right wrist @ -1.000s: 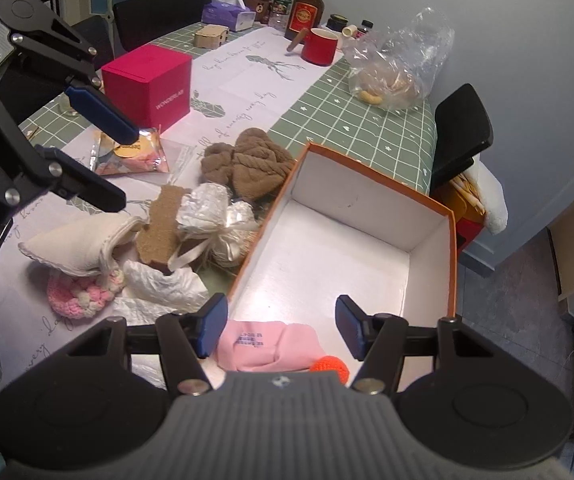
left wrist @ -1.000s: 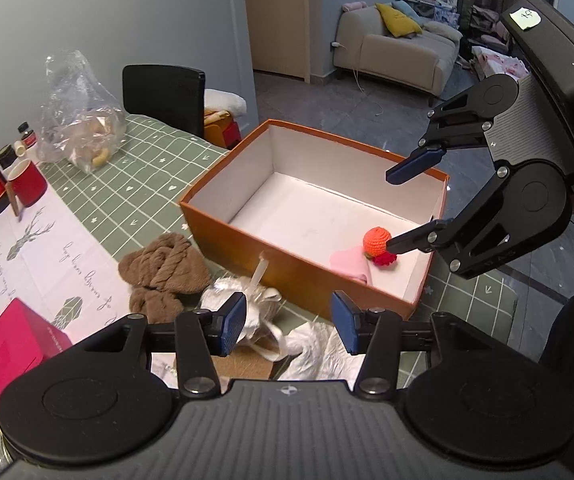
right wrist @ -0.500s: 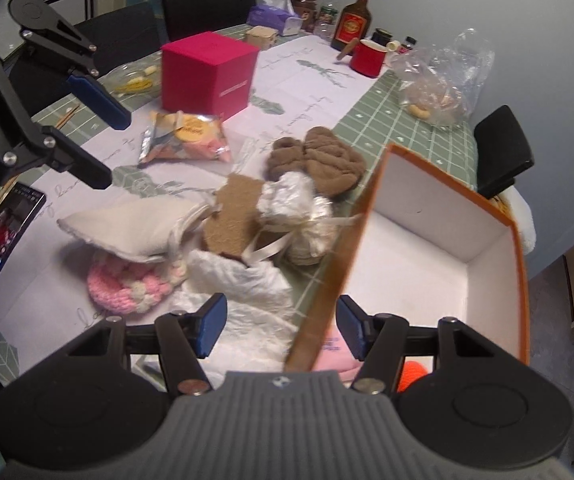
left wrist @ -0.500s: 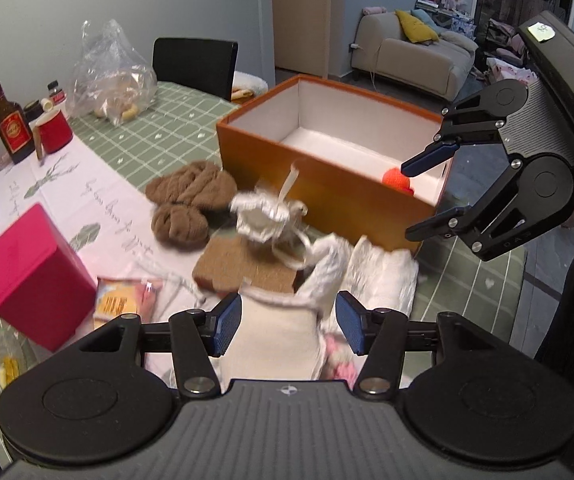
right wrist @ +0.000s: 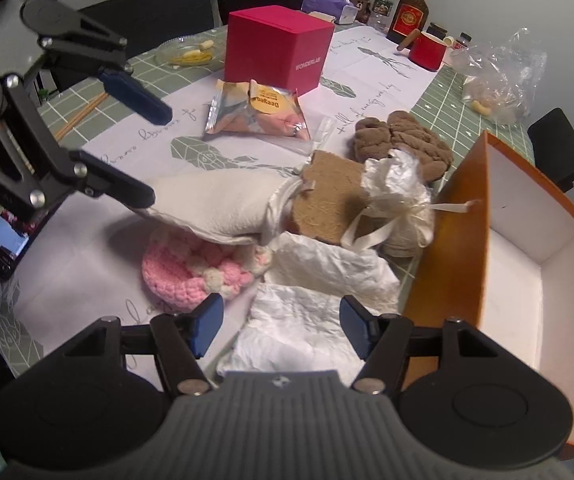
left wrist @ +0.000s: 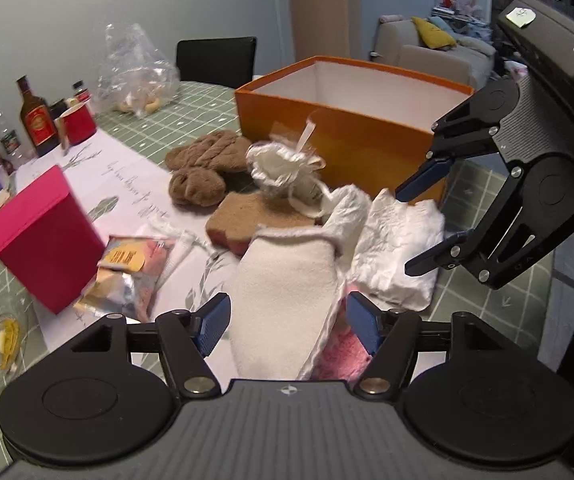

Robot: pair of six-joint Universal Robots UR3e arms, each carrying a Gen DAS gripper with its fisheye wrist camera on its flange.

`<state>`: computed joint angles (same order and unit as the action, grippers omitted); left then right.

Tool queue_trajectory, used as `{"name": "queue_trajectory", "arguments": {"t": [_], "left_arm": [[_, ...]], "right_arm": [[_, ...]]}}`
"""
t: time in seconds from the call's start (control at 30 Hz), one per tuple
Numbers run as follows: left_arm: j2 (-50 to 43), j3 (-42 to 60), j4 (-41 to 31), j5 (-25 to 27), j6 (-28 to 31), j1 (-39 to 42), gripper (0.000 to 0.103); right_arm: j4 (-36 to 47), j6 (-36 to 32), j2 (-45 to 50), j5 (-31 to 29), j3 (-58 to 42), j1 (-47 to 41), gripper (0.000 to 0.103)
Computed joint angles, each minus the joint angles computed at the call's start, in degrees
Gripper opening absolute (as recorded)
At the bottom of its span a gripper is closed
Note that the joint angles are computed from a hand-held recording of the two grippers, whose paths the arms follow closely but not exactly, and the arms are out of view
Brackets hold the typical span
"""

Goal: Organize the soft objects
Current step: 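Withdraw both open tools from the box back over the table, then grasp the pink crocheted pouch with the right tool while the left tool grasps the white bath mitt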

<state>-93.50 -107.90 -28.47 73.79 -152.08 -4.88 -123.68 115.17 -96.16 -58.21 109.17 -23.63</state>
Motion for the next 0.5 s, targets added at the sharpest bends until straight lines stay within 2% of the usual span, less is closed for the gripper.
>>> {"name": "queue_trajectory", "arguments": {"t": [0.1,0.23,0.5], "left_arm": [[0.09,-1.73,0.48,0.08,1.41,-0.15,0.078],[-1.87,-2.63,3.27,3.21,3.11,-2.45,0.083],[-7.51,-1.0,5.97,8.89,5.93,-6.19,0.083]], "right_arm": [[-1.35,0.45,0.77,-0.4,1.4,1.05,0.064],[-1.9,0.86,1.2,-0.6,2.28,2.4,0.066],[-0.16,0.23,0.55,0.41,2.97,2.25,0.069]]}}
